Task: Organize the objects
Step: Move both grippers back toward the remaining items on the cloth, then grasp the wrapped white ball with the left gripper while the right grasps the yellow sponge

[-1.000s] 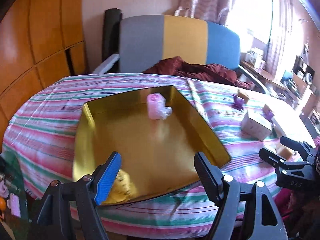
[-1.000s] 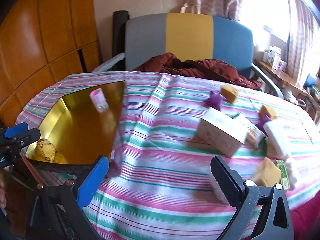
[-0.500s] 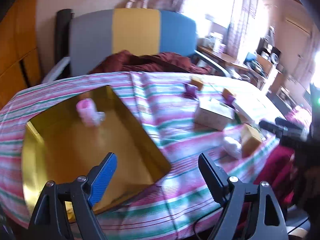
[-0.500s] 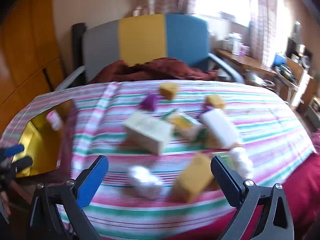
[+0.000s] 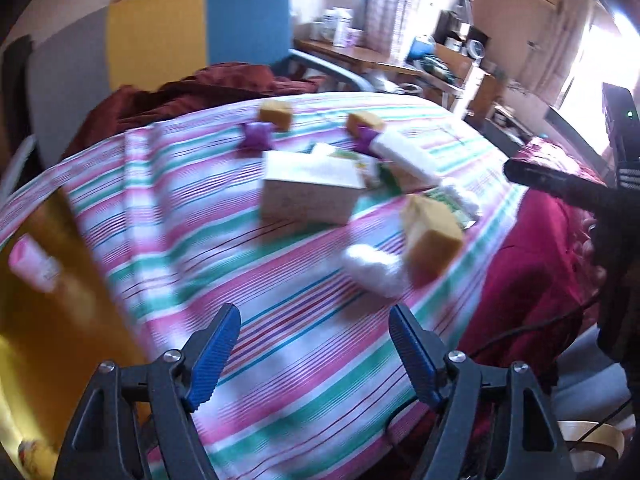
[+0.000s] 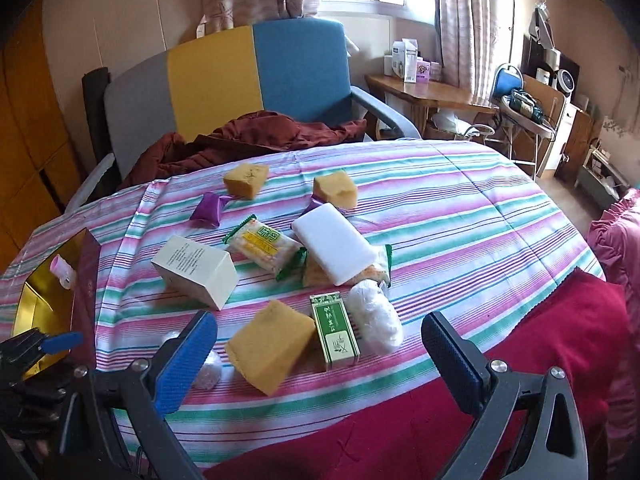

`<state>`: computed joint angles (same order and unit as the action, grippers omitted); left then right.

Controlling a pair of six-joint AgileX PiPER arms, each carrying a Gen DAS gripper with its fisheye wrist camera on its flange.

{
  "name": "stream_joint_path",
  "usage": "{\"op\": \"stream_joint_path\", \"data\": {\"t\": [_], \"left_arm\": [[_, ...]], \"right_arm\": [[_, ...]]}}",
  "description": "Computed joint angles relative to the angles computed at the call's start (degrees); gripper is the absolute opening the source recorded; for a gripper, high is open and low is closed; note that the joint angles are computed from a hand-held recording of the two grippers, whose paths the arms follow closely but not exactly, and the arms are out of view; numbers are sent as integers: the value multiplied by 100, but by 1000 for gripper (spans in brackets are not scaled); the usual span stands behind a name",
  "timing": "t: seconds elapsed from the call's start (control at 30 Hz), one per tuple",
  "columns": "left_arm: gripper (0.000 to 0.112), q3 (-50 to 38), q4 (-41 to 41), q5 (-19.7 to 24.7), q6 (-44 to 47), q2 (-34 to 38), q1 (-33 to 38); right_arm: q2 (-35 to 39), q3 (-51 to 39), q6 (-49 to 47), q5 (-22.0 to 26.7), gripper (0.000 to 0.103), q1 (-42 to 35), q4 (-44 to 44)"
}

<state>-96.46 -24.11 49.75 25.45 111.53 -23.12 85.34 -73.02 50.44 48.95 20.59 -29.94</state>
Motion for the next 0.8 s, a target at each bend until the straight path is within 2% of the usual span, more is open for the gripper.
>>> {"op": "stream_joint_path", "data": {"t": [0.23,0.33,0.5,0.53,0.7,0.8], "left_arm": [[76,-1089,217,371,-325,899,-465],[68,-1581,349,580,-571,1339,-579],[65,-2307,383,916,-858,1945,-642],[62,-2209,354,757,-813,1908,-653],[41,-1972,-64,627,-399,1834,-498],[41,-1568,-340,477,-199,1630,-313]], "right_arm": [[-14,51,-689,-104,103,-122,426],[-40,71,-1197,-170,103,-234,737],[93,-51,-2098,-169,103,-417,1322],[128,-83,-2290,-170,103,-459,1472],[447,-475,-3584,-36,103,-650,2363],[844,-967,-4526,228,103,-734,2899]]}}
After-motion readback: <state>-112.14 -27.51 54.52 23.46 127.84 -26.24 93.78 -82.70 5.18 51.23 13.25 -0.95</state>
